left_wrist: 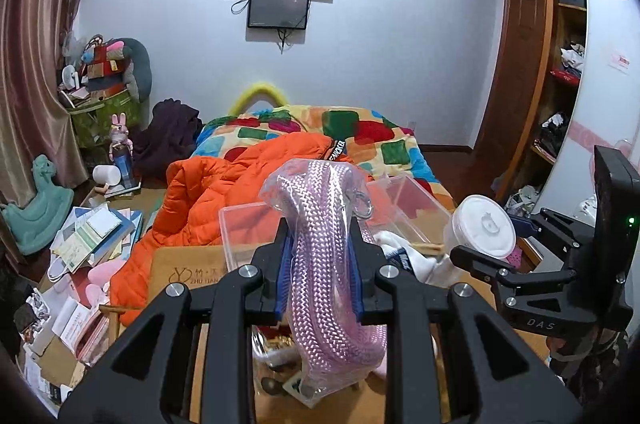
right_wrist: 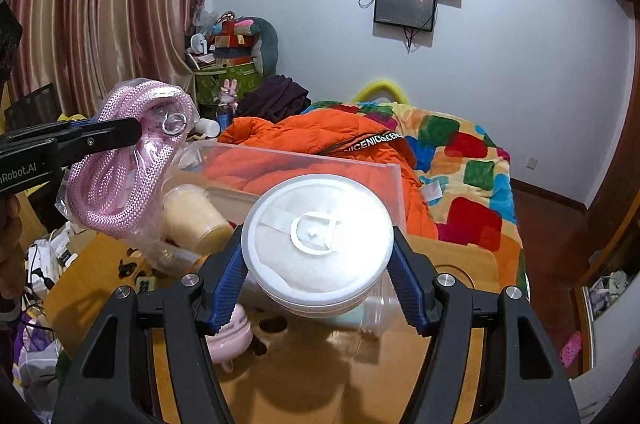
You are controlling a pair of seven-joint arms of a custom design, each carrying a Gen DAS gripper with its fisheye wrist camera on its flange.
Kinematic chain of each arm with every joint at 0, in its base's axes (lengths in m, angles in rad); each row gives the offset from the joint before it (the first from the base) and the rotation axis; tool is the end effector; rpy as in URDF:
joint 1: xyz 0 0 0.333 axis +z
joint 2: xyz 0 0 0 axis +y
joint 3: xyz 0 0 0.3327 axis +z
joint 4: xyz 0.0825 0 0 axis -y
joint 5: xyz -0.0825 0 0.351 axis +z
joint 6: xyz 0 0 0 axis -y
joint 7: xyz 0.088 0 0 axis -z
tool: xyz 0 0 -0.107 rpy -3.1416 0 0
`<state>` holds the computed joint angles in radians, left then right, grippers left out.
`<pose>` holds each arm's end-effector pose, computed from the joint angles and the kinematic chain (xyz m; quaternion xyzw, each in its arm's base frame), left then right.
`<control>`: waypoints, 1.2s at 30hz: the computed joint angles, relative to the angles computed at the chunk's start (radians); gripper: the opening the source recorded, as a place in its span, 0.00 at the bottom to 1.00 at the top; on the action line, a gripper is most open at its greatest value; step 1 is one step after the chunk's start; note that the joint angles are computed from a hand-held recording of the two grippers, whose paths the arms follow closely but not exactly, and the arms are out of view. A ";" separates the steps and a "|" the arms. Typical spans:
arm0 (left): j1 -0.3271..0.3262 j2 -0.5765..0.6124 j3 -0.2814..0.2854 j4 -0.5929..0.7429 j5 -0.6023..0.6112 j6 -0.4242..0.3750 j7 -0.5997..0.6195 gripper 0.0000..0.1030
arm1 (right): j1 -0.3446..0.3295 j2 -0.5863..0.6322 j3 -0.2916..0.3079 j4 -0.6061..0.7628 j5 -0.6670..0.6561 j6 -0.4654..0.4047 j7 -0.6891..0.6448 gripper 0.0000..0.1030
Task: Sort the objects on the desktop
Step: 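Lower the pink rope bag and white tub into the clear box and release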
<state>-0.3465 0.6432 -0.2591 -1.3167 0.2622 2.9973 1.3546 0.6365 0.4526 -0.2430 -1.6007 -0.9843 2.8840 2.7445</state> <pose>0.6469 -0.3886 0.5249 -0.4452 0.7394 -0.4593 0.2102 0.6082 0.3394 0.4784 -0.6665 0.5702 -0.3352 0.3438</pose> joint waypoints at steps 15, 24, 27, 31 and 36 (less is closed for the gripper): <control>-0.064 0.205 0.031 0.326 -0.027 -0.163 0.056 0.23 | -0.081 0.200 0.040 0.231 0.386 -0.006 -0.322 0.61; -0.088 0.290 0.037 0.472 -0.065 -0.236 0.111 0.23 | -0.085 0.283 0.035 0.316 0.555 -0.001 -0.453 0.61; -0.089 0.297 0.033 0.483 -0.074 -0.238 0.125 0.23 | -0.071 0.292 0.019 0.327 0.594 -0.006 -0.486 0.61; -0.096 0.277 0.050 0.448 -0.068 -0.224 0.114 0.31 | -0.027 0.304 -0.042 0.334 0.620 -0.014 -0.493 0.63; -0.081 0.236 0.041 0.372 -0.067 -0.195 0.098 0.36 | 0.011 0.287 -0.090 0.304 0.615 -0.010 -0.474 0.67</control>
